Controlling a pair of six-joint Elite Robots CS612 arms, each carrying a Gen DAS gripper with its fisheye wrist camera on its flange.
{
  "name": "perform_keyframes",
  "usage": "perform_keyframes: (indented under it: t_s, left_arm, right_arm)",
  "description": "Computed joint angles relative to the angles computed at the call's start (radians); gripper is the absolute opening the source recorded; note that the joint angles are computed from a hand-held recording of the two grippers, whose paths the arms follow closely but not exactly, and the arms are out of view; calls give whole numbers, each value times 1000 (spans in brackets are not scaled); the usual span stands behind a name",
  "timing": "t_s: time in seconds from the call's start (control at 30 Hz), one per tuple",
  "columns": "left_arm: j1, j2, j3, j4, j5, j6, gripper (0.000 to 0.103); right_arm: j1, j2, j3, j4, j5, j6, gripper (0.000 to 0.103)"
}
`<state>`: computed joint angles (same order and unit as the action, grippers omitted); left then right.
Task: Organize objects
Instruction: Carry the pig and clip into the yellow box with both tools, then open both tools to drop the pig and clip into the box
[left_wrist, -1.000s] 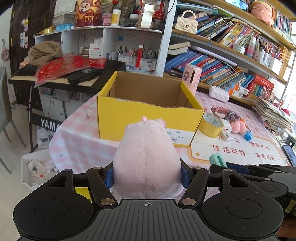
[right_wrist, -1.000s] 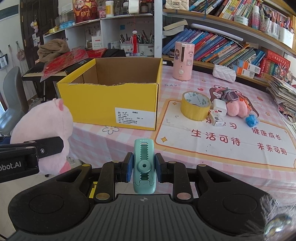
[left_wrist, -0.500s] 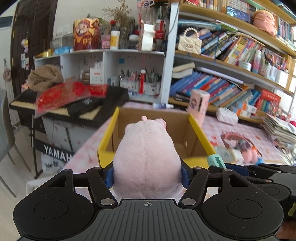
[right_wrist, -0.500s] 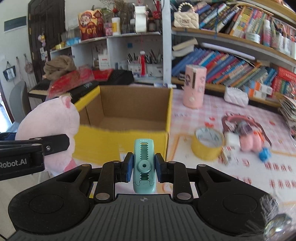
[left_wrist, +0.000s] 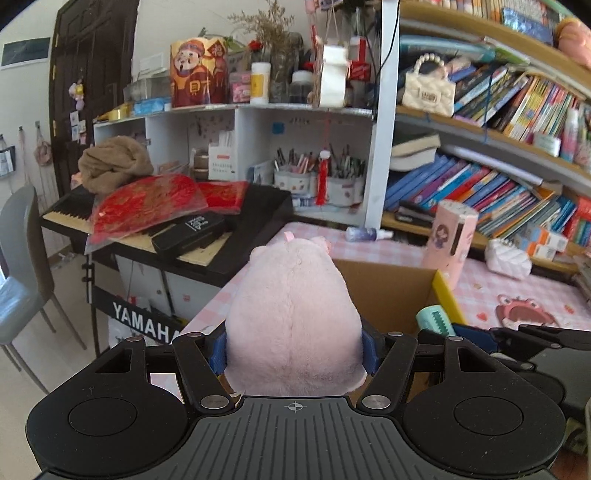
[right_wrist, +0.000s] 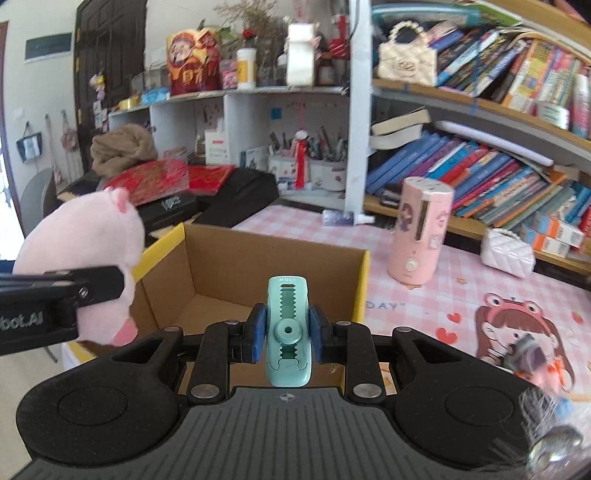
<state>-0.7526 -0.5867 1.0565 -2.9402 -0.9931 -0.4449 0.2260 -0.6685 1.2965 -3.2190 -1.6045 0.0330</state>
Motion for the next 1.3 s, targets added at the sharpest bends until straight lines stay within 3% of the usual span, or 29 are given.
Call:
perform_keyframes:
  t_s: [0.23,0.53,0.77,1.0,1.3]
  left_arm:
    - [9,49,-97,143,-12,-16,65]
    - [16,93,-180,250,-41,-20,65]
    - [18,125,-240,322,-73,-27,65]
    - [16,167,-316,367,-75,12,66]
    - [9,196,-368,416,-33,58,69]
  right_arm:
    - [-13,40,-69,135,61,-49,24]
    - [-23,69,-112,148,95,-170,23]
    - [-42,79,-126,166,124,-357,23]
    - [-63,98,-165,192,154,-427,23]
    - [-65,109,-196,252,148,-559,24]
